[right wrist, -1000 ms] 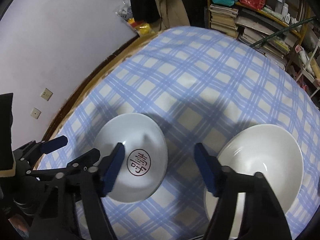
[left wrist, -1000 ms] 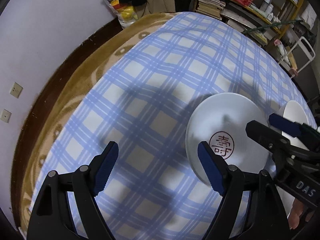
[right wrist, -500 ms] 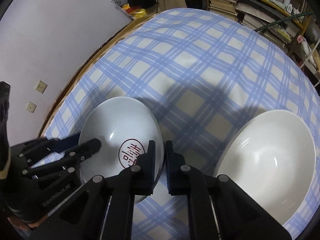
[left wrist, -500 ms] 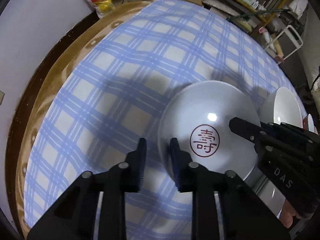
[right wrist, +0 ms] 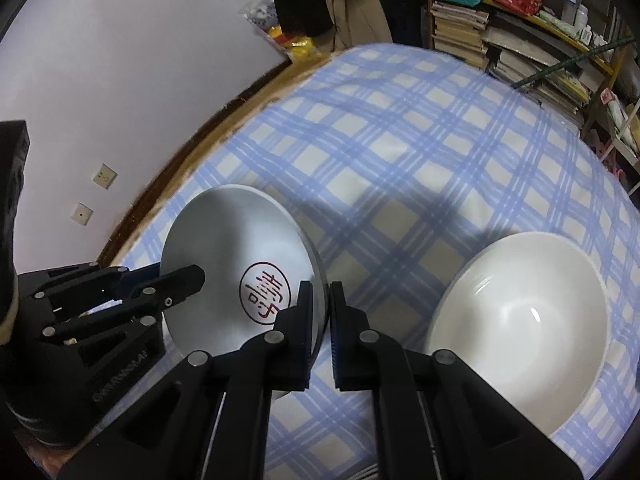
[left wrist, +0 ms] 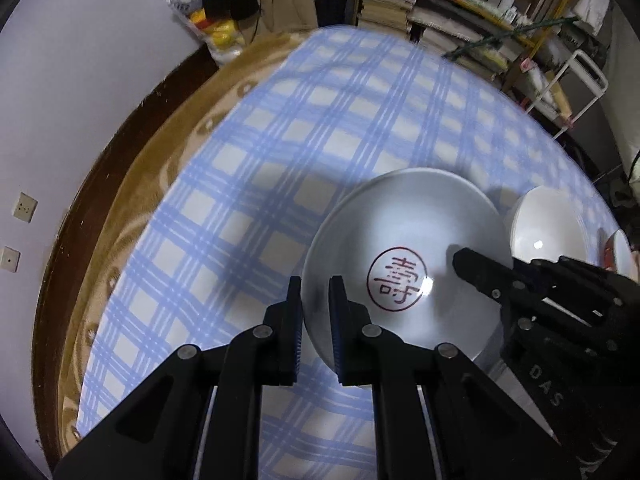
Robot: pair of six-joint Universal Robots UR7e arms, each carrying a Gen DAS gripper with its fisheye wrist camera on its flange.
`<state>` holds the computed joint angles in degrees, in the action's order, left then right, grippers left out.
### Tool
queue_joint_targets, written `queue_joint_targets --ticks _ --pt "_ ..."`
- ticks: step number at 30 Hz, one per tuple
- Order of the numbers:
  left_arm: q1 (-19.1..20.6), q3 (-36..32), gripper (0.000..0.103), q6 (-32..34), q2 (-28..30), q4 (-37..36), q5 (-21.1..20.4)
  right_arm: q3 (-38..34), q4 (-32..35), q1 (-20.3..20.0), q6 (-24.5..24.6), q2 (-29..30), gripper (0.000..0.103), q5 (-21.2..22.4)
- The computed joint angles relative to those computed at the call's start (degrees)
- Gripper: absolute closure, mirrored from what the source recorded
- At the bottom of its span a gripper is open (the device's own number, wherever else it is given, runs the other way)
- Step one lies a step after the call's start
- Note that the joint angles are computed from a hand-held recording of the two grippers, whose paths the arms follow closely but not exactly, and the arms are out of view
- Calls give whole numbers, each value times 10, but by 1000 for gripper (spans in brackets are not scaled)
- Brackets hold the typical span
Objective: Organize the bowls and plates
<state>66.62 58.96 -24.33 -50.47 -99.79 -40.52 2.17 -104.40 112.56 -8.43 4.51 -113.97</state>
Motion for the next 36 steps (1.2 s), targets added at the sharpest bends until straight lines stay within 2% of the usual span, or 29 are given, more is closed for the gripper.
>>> queue_joint_targets --ticks 2,5,9,16,25,30,36 --pt "-9 4 91 10 -2 -18 5 104 -62 0 -2 -57 94 6" --pt "-23 3 91 29 4 -35 14 171 -108 -2 -4 -99 94 8" --pt "-41 -1 91 55 16 -51 22 229 -148 -5 -7 -140 94 2" --pt "-55 -1 91 61 40 -87 -2 325 -214 -13 -25 -203 94 -30" --pt "-56 -7 91 34 74 -103 -39 393 -252 -33 -23 -245 94 -59" --pt "-63 16 91 55 82 -139 -15 434 -283 -45 -20 -263 94 -55" --pt "-61 11 91 71 91 -146 -11 463 -301 -57 -10 -272 94 -38"
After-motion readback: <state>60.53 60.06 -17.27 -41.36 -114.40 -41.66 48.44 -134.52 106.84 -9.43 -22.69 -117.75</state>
